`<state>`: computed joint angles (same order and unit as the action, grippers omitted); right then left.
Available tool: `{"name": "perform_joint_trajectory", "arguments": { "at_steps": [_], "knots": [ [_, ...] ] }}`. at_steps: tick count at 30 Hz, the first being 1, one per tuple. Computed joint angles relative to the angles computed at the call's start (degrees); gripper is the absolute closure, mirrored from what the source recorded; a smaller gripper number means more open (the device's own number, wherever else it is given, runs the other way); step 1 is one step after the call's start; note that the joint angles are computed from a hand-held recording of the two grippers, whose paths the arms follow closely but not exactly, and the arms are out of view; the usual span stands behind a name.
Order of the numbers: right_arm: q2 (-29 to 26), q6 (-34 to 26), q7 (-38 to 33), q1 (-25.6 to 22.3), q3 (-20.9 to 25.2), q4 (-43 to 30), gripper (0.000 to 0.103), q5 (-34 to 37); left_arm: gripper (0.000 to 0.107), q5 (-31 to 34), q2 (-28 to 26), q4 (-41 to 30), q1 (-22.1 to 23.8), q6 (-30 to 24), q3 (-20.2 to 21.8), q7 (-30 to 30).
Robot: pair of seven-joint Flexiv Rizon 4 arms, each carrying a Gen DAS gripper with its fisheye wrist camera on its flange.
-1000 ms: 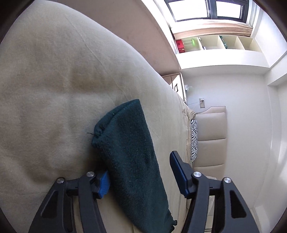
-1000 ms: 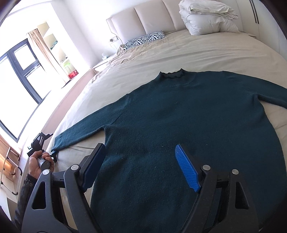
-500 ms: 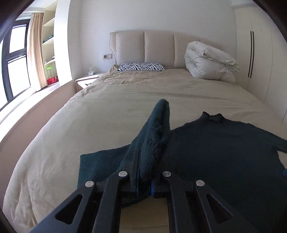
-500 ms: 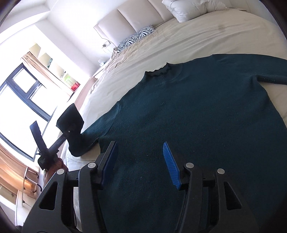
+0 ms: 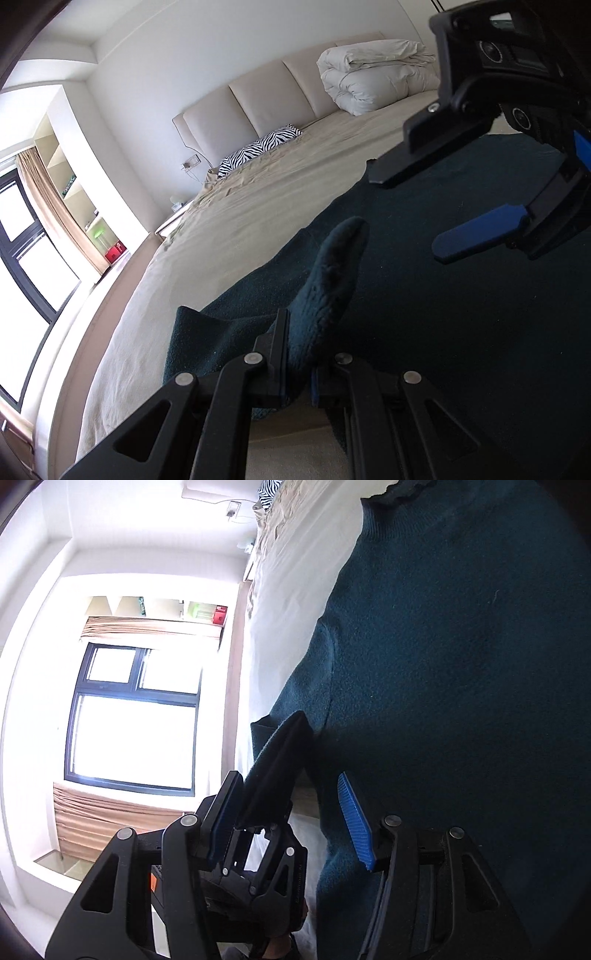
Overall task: Fold small clothes
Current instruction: 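Fold the held sleeve across the sweater body with the left gripper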
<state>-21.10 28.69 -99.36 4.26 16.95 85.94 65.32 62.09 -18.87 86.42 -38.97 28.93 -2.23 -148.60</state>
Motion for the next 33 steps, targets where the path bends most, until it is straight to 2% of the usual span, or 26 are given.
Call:
{"name": "perform_joint_trajectory", "arguments": {
  "at_steps": [4, 6, 8, 9, 11, 13, 16, 19, 23, 25, 26, 28, 30, 33],
  "knots": [
    [-3.5, -0.2, 3.3, 3.3, 0.3, -3.7, 0.050, -3.5, 0.097, 0.8, -0.7, -1.1, -0.4, -0.5, 0.0, 0.7],
    [-5.1, -0.4, 4.9, 4.6, 0.6, -5.2, 0.053, -6.3, 0.094, 0.9, -0.9, -1.5, -0.6, -0.4, 0.1, 0.9],
    [-5.5, -0.5, 4.0, 5.3, 1.2, -5.9, 0.077, -9.0, 0.093, 0.6, -0.7, -1.3, -0.6, -0.2, 0.2, 0.7],
    [-5.2, -0.4, 3.4, 5.5, 1.5, -5.9, 0.079, -10.1, 0.091, 0.3, -0.3, -0.9, -0.7, 0.0, 0.2, 0.0],
    [-4.3, 0.9, 2.9, 5.9, 1.5, -5.7, 0.094, -12.2, 0.077, -0.6, 0.8, 0.1, -0.1, 2.1, 0.1, -1.2],
    [-3.9, 2.6, 2.8, 6.3, 1.2, -5.8, 0.095, -13.9, 0.049, -1.3, 2.4, 1.6, 0.6, 5.0, -0.1, -2.8],
    [-1.9, 3.4, 3.4, 5.9, 0.6, -5.7, 0.096, -16.7, 0.028, 0.9, 5.5, 3.6, 0.5, 7.2, -0.6, -6.4],
    [-0.7, 2.5, 3.8, 5.3, -0.5, -7.0, 0.096, -19.7, 0.027, 0.1, 9.5, 7.0, 3.0, 12.9, -1.1, -11.1],
    [-1.2, 1.1, 6.2, 4.8, -2.9, -10.2, 0.096, -25.4, 0.033, -7.6, 14.3, 13.9, 10.3, 25.4, -0.2, -16.8],
    [-1.1, -0.3, 7.4, 3.7, -4.1, -11.5, 0.096, -28.3, 0.049, -12.6, 15.8, 17.5, 14.1, 31.8, 0.7, -18.0],
    [-1.7, -0.8, 8.0, 3.3, -4.6, -12.3, 0.096, -29.6, 0.052, -15.0, 16.3, 19.1, 15.9, 34.9, 1.0, -18.3],
    [-2.9, -1.0, 8.8, 2.8, -5.5, -13.4, 0.096, -32.4, 0.067, -19.3, 16.8, 22.2, 19.2, 40.9, 1.6, -18.6],
    [-5.4, -2.2, 9.7, 1.7, -6.3, -15.9, 0.096, -34.5, 0.073, -23.3, 16.5, 24.3, 21.9, 45.6, 1.7, -17.4],
    [-8.2, 0.3, 9.8, 1.3, -6.7, -15.6, 0.096, -37.8, 0.074, -28.5, 14.7, 24.9, 23.9, 49.1, 1.3, -13.5]
  ]
}}
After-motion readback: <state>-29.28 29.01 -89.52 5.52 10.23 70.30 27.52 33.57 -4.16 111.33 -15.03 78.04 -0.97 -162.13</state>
